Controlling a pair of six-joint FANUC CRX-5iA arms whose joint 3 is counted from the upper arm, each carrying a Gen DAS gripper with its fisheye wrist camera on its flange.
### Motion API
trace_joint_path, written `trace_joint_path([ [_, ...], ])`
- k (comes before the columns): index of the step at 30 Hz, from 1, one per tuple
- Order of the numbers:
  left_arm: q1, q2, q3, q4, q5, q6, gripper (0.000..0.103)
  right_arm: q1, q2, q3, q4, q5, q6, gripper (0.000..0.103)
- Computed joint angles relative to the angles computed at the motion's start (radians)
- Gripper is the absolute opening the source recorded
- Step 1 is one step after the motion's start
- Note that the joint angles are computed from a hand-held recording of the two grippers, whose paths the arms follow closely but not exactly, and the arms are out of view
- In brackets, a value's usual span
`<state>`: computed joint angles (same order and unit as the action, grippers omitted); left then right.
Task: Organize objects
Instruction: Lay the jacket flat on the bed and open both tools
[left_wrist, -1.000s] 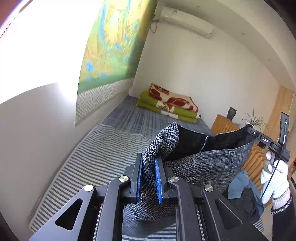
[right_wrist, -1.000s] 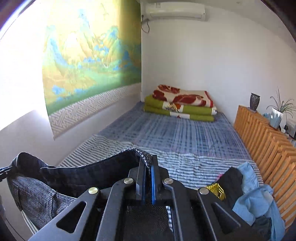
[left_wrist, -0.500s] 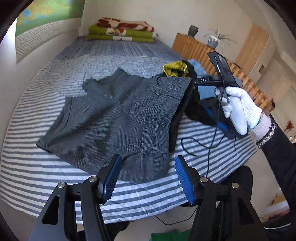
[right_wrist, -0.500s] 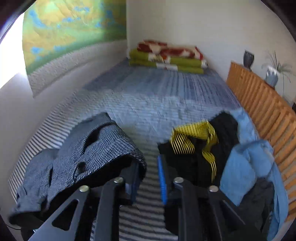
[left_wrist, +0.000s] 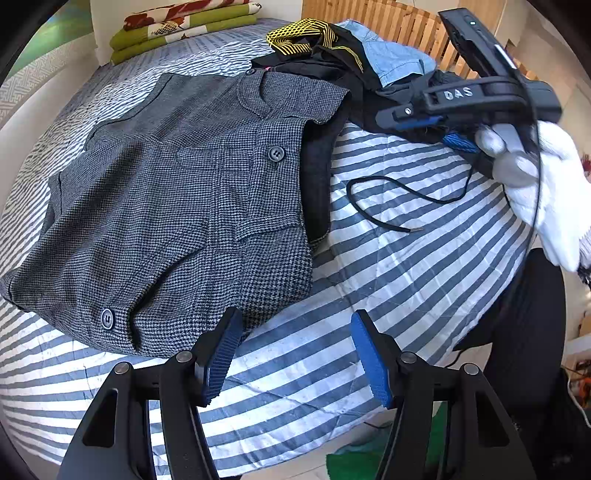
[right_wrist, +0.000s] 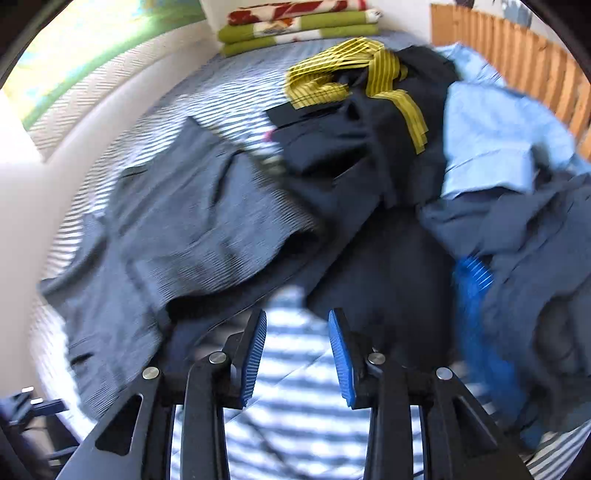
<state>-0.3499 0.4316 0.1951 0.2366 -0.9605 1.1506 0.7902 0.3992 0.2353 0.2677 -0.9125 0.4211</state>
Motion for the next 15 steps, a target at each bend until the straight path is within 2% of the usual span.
trace_joint_path([
  [3,0.041,-0.020,-0.030,0.031,0.027,0.016,0.065,0.044,-0.011,-0.011,-0.081,0.085,0.101,0.032],
  [5,0.083,-0.037,-0.034,0.023,0.042,0.061,0.065,0.077,0.014,0.017,-0.108,0.101,0.162,0.032],
  [8,0.144,-0.057,-0.033,-0.020,0.071,0.156,0.064,0.107,0.091,0.117,-0.126,0.071,0.257,0.031],
  [11,0.210,-0.053,-0.024,-0.012,0.074,0.206,0.064,0.120,0.181,0.232,-0.119,0.002,0.306,0.019],
  [13,0.238,-0.023,0.013,-0.025,0.063,0.238,0.064,0.122,0.215,0.267,-0.101,-0.016,0.300,0.018],
  [15,0.261,0.003,0.046,-0.051,0.054,0.284,0.064,0.100,0.235,0.302,-0.172,-0.012,0.319,0.018],
])
